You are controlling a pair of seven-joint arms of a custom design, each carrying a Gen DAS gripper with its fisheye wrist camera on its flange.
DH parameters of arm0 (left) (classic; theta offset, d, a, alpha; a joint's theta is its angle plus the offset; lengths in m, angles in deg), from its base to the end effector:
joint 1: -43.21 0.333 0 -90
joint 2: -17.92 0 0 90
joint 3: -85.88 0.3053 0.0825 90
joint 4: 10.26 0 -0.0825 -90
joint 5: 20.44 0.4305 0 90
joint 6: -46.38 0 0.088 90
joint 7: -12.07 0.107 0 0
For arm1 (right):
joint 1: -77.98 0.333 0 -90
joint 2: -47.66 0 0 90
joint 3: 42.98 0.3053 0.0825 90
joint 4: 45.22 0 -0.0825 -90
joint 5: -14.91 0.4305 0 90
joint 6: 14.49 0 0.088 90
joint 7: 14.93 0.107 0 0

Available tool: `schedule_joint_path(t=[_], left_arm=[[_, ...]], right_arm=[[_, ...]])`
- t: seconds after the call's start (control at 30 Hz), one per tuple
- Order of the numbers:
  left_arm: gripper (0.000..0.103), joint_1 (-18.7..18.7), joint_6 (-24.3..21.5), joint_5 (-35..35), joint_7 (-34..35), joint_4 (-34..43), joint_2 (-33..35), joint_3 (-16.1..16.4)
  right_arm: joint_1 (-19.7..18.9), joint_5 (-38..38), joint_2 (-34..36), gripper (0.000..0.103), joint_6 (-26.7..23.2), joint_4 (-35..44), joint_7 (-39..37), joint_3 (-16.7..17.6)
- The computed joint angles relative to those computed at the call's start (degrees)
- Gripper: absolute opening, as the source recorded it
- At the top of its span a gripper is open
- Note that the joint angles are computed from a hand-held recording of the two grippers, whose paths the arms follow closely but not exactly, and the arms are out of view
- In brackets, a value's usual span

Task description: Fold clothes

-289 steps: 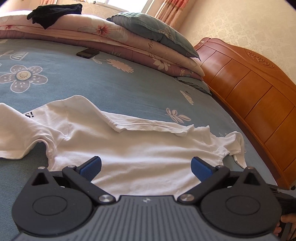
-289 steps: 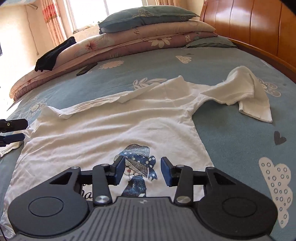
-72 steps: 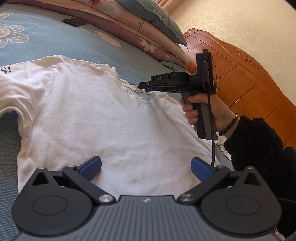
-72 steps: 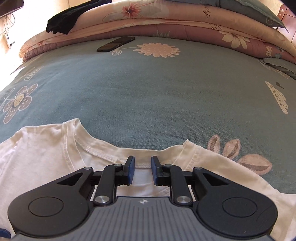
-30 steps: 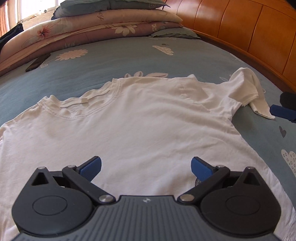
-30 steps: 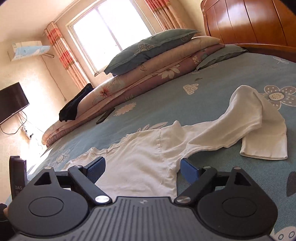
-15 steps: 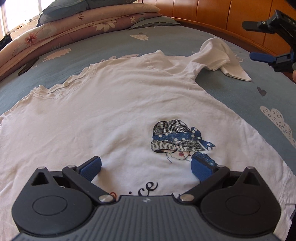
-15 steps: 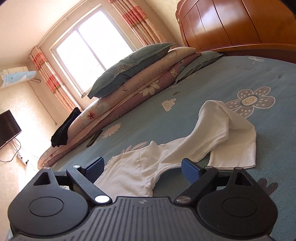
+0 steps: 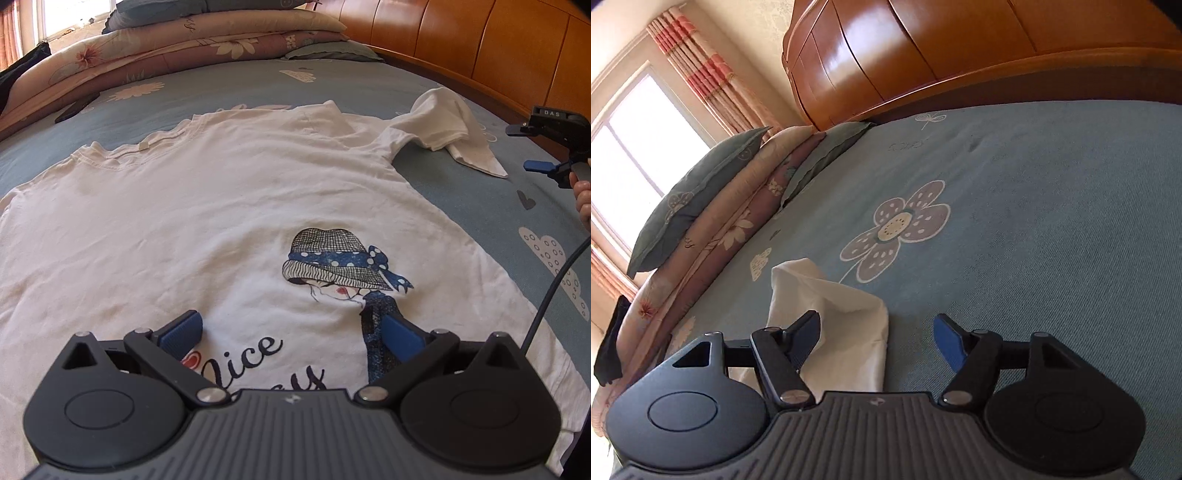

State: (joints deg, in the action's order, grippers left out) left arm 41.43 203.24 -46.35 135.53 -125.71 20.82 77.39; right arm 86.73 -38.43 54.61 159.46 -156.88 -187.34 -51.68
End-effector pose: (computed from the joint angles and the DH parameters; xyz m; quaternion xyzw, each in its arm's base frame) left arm 0.6423 -0.0979 0.4698 -0.5146 0.7799 -0.3058 0.1829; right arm 0.6593 0.0651 0.4767 -0.3247 0.8117 -0.2284 0.4284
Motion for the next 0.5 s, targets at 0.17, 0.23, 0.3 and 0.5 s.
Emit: schedule_joint_path(t=[0.17,0.23,0.3,0.5], left_arm=[[0.103,-0.2,2.1,-0.9,0.3,-1.0,-0.2,-0.2],[0.103,-0.2,2.4,-1.0,0.2,-1.0,-0.1,-0.2],[0.103,-0.2,2.6,-1.2,0.3,-1.0,0.0,-0.2],[0.103,-0.3,3.8,-1.4,0.2,-1.1,0.2,-0.4]], right_arm=[[-3.8,18.0,4.4,0.073,0.7,2.1,-24.7,4.7],[-2.7,17.8,5.8,0.073,0.3,3.8,-28.8,3.9],[-2.1,18.9,7.0,0.073,-1.9,5.8,-35.5,4.4],[-0.2,24.5,7.4,0.042,-13.5,10.1,-58.6,7.3]])
